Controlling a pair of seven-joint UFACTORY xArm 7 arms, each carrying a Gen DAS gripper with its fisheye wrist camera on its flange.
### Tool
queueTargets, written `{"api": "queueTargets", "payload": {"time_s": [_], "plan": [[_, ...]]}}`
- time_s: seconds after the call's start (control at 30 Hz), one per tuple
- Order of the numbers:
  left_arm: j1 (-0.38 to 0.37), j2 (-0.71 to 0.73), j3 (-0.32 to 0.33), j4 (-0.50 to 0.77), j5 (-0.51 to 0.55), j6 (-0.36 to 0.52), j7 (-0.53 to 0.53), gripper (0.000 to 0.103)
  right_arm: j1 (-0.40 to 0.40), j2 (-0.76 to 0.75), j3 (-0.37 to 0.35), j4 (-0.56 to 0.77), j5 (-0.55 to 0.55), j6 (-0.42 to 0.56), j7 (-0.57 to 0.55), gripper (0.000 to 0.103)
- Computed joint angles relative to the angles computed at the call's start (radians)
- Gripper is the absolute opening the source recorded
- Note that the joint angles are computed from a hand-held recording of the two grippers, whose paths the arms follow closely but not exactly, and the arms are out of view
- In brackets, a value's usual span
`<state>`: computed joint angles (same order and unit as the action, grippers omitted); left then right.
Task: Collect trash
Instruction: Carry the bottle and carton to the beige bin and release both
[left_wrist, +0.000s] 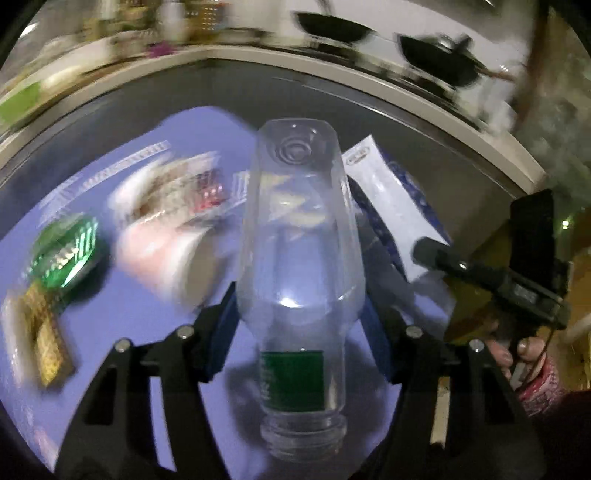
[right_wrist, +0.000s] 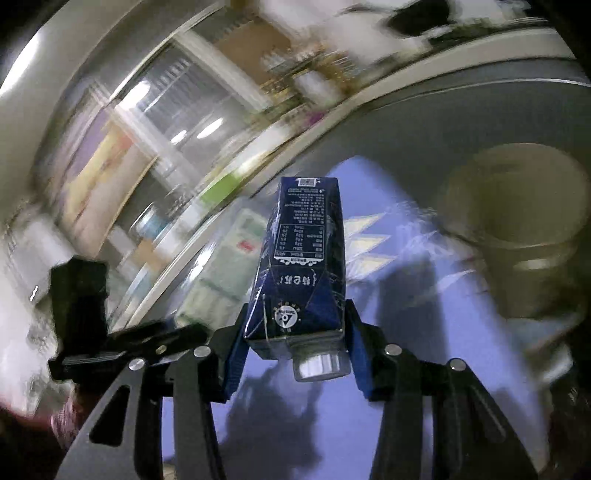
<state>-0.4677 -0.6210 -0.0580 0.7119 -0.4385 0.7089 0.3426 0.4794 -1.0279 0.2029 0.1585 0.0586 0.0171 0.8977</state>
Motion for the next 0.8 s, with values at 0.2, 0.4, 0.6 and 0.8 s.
{"api": "queueTargets", "payload": {"time_s": [0.2,0.4,0.6,0.8], "plan": [[-0.069,0.475,-0.054,0.413,-0.109,0.113,0.041,0.061,-0.187,-0.144,-0.122,-0.026,0.025,0.257,-0.014,0.044],[-0.037,0.79,-0.145,0.711,-0.034,0.191,-0.116,0.061,-0.293,0.002,-0.194,0.019,0.046,0.26,-0.099,0.046],[0.01,0.826,-0.181,0.724,-0.016,0.18,-0.222,0.069,-0.381,0.123,-0.103,0.077,0.027,0.25,-0.088,0.06],[0.044,0.57,-0.177,0.484,-0.174,0.068,-0.049,0.069,-0.421,0.027,0.011,0.049,-0.023,0.213,-0.008,0.06]]}}
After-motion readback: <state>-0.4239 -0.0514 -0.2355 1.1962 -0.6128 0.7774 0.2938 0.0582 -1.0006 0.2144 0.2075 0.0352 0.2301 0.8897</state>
